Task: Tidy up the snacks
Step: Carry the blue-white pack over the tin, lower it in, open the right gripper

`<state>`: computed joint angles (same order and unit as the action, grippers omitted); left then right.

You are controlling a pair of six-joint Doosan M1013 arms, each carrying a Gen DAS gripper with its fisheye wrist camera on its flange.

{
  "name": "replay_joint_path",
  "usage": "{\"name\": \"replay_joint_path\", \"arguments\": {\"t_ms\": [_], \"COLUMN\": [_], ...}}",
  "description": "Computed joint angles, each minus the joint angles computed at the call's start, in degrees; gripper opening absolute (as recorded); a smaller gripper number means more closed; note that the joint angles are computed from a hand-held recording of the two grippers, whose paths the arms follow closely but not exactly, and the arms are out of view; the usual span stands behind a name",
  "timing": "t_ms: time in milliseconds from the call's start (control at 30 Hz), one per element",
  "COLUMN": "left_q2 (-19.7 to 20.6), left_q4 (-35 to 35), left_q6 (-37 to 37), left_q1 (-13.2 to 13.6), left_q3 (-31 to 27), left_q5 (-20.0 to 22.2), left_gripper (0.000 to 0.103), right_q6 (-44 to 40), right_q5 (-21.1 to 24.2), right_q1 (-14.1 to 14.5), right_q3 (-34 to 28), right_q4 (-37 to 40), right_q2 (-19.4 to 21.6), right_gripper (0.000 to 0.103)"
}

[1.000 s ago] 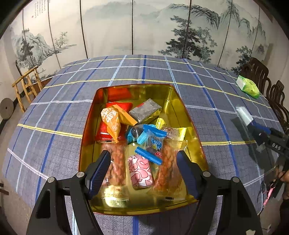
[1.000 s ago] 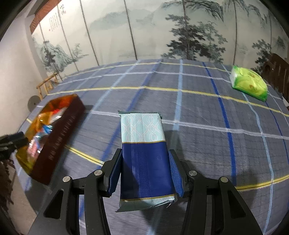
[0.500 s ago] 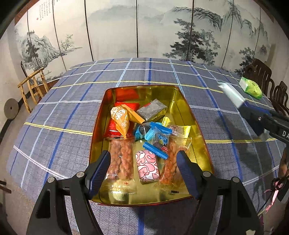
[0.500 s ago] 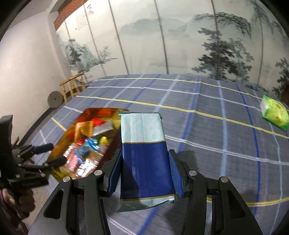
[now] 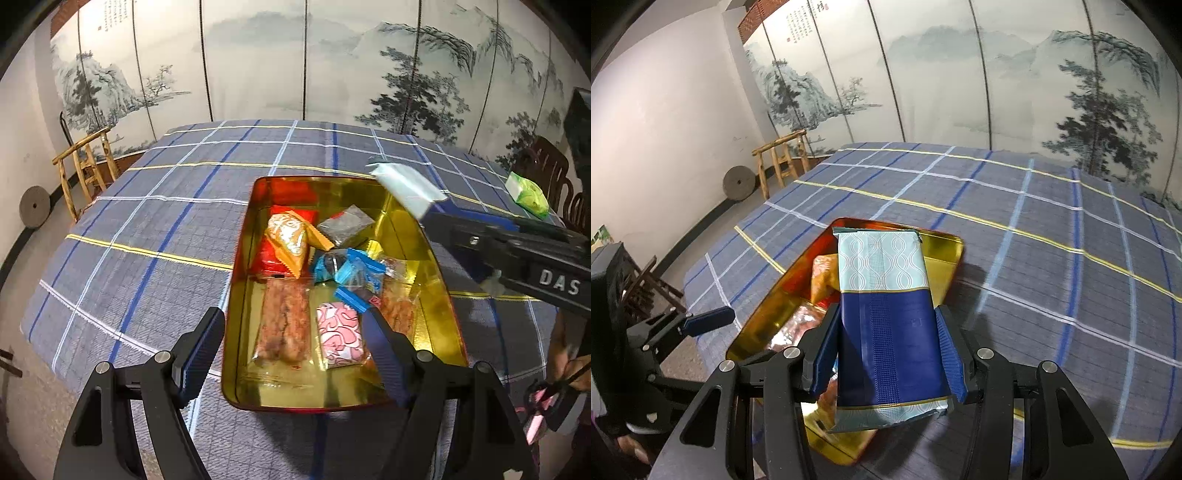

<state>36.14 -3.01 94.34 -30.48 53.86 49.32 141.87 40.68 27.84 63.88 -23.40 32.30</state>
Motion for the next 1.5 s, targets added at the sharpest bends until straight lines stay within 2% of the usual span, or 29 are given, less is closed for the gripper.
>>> {"name": "replay_joint_path", "arguments": {"t_ms": [300,800,1067,1500], "left_q2": [-0.07,-0.12,-0.28,-0.53], "left_q4": [0.32,2.21,1.80,1.73], "left_q6": [-1.64,-4.74,-4.29,-3.19], "left_q1": [0.57,0.88,1.02,0.85], "left_q3": [0.28,0.78,1.06,1.47], "left_q5": [-0.26,-0.65,-0.96,-1.49], "left_gripper": [0.073,0.073,0.073,0.073], "right_q6": [-2.93,-3.08,-3.12,-4.46], "right_q5": [2.38,6.08,7.61,13.14], "right_q1": [-0.23,-0.05,0.24,1.44], "right_q3": [-4.63,-8.75,-9.91,-13.42], "right_q4": [3.13,1.99,0.88,-3.86], "right_q2": [3.25,5.94,6.76,8.71], "right_gripper": [0.051,0.051,0.051,0.051]}}
